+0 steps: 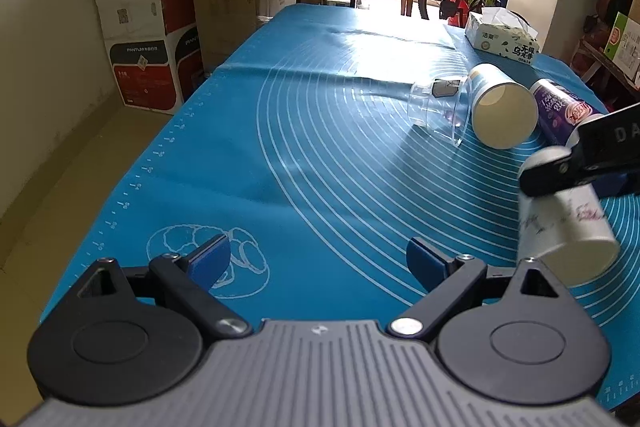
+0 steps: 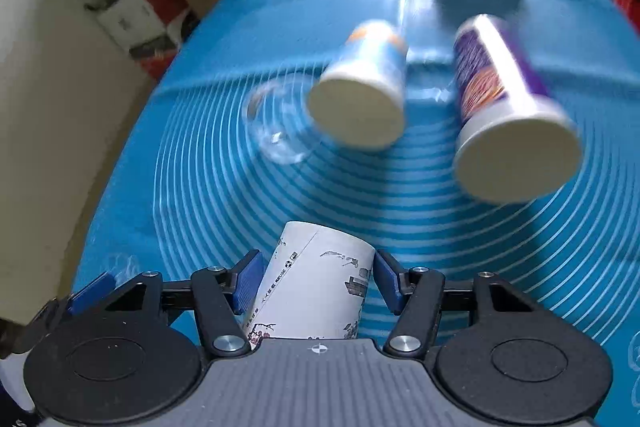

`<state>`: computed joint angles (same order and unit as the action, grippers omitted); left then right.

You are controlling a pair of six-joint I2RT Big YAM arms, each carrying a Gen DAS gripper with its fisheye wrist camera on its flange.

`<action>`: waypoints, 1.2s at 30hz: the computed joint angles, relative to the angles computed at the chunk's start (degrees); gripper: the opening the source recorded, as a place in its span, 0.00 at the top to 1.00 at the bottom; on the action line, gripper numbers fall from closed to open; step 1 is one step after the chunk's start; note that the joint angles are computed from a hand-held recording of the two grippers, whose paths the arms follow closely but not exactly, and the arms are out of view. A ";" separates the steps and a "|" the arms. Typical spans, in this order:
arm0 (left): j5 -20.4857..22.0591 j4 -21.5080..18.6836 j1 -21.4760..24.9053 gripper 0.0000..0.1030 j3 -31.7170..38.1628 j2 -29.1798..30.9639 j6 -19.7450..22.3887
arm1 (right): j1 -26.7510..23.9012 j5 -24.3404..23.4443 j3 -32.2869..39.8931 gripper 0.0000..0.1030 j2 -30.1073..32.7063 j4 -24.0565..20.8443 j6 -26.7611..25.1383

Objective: Flip cup upside down
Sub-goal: 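Grasp the white plum-blossom cup with the right gripper and lift it, then rotate the right gripper to turn the white cup mouth-down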

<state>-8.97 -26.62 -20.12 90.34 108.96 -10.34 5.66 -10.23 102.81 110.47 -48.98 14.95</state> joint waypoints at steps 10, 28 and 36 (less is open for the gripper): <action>-0.81 1.85 -0.39 0.09 -1.01 -0.36 0.82 | 3.01 19.41 -21.65 0.44 -8.19 37.19 -13.43; -0.22 3.82 -0.94 0.09 -2.74 -1.35 1.96 | 2.31 18.15 -35.15 0.45 -12.78 53.37 -14.71; -0.52 3.99 -1.56 0.09 -3.63 -2.14 2.48 | 1.82 16.73 -36.57 0.37 -13.74 50.89 -12.87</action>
<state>-9.49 -22.63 -21.68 86.71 106.82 -7.87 7.48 6.50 66.23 96.72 1.91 2.08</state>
